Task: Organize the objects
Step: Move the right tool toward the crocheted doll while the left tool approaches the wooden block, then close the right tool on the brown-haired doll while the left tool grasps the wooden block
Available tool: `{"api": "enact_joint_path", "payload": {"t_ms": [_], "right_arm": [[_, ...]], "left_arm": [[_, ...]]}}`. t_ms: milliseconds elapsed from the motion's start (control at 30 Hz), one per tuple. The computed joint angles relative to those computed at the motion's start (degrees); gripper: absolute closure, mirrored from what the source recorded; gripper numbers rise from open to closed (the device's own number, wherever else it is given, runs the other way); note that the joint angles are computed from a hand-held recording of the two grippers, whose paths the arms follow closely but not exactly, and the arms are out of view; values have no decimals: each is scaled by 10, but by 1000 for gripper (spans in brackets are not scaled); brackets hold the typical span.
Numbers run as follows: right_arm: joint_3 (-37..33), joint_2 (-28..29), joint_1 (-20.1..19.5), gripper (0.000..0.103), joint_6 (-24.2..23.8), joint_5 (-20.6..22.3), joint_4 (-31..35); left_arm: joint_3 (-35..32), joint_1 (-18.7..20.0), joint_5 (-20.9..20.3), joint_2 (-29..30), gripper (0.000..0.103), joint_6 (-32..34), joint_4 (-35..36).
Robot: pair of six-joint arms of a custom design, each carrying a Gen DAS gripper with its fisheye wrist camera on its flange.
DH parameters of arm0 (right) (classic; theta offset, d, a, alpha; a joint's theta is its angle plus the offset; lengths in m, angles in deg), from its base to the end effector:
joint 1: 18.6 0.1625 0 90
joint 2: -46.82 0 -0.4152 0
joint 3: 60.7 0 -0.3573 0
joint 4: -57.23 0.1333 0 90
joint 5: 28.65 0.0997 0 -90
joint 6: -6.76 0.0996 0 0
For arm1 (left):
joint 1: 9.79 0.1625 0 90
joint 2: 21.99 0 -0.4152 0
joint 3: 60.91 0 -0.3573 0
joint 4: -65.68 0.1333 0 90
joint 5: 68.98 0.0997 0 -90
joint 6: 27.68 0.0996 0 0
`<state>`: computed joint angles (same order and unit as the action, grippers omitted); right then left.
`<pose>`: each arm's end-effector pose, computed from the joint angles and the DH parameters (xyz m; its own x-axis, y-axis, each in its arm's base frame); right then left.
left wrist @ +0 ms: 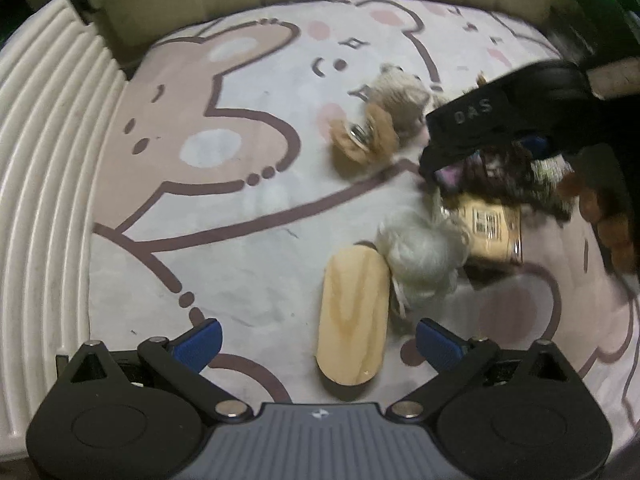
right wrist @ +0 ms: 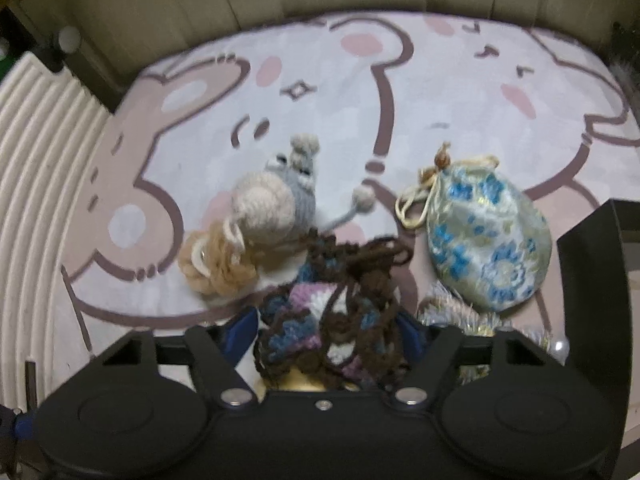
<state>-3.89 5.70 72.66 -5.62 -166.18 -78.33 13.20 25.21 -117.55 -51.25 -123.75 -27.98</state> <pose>0.0769 -0.7752 0.3303 -0.6631 0.1584 0.7315 -0.1651 0.9223 -0.3493 -0.4111 -0.5311 -0.0084 -0.6053 -0.5206 -0.6022 -0.1379 0.8136 -0.5648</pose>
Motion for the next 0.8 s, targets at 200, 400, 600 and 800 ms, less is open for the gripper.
{"api": "enact_joint_path", "payload": {"t_ms": [200,400,600,800], "right_arm": [[-13,0,-4,45,33,4,31],[-16,-1,-2,58,32,-1,35],[-16,-4,-1,66,31,-6,28],[-10,-9,1,71,21,-15,16]], "left_arm": [[15,8,-10,1,24,43,-48],[22,18,-5,6,46,119,-92],[24,25,-3,10,54,140,-109],[33,33,-19,8,54,153,-130]]}}
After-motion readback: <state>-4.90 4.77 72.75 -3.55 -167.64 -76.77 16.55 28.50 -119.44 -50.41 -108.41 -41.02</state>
